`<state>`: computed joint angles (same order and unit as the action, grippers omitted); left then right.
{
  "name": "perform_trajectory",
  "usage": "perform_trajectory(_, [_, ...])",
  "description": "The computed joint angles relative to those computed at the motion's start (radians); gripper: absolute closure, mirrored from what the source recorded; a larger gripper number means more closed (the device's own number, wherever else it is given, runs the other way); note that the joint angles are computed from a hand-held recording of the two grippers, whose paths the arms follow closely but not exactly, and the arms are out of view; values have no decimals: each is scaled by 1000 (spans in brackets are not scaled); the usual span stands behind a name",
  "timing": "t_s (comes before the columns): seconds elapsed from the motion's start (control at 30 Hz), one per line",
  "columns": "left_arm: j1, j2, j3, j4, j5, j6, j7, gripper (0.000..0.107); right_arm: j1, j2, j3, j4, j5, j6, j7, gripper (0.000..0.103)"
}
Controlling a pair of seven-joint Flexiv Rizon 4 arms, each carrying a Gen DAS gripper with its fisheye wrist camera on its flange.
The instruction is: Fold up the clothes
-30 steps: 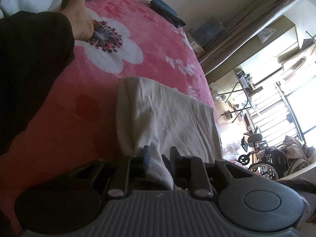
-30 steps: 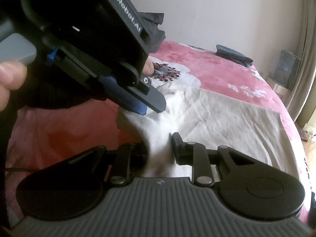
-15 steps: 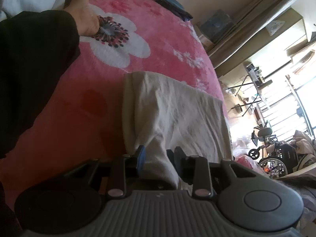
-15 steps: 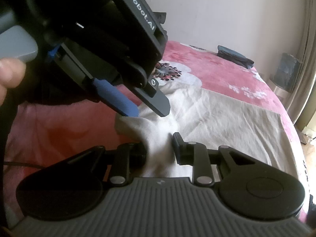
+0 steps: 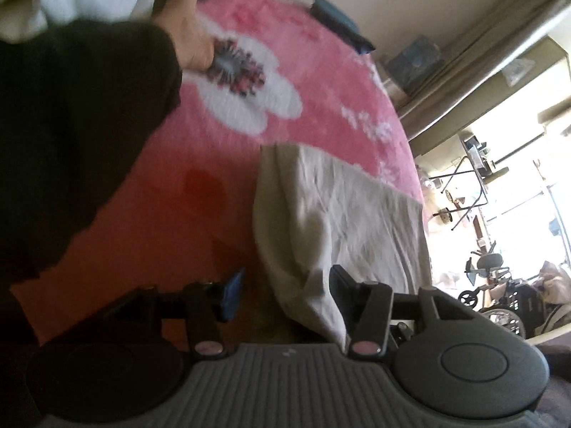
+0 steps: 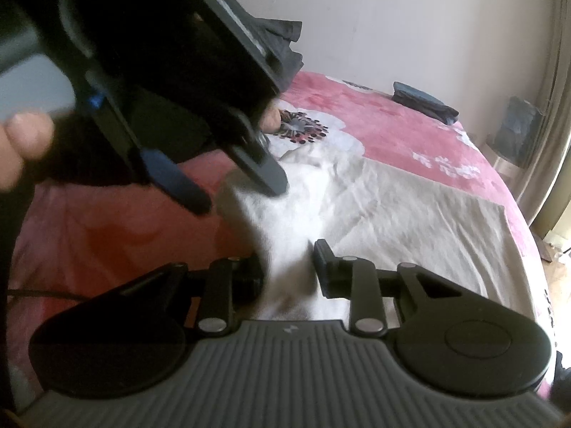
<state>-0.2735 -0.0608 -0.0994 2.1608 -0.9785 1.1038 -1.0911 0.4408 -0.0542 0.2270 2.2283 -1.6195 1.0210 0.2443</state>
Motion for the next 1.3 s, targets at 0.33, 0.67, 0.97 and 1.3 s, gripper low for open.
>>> perform_trajectory(0.33, [-86, 51, -24, 18, -346, 93, 353, 70, -17, 12, -2, 9, -11, 23, -7, 77])
perform_trajectory(0.67, [-60, 23, -2, 18, -180, 14, 215, 78, -2, 10, 5, 7, 2, 5, -6, 77])
perform_trajectory(0.97, [-28, -14, -6, 1, -189, -57, 160, 76, 1, 8, 3, 6, 4, -1, -10, 77])
perform_trajectory(1.3, [8, -71, -17, -48, -179, -164, 91, 65, 3, 3, 3, 4, 6, -9, -13, 77])
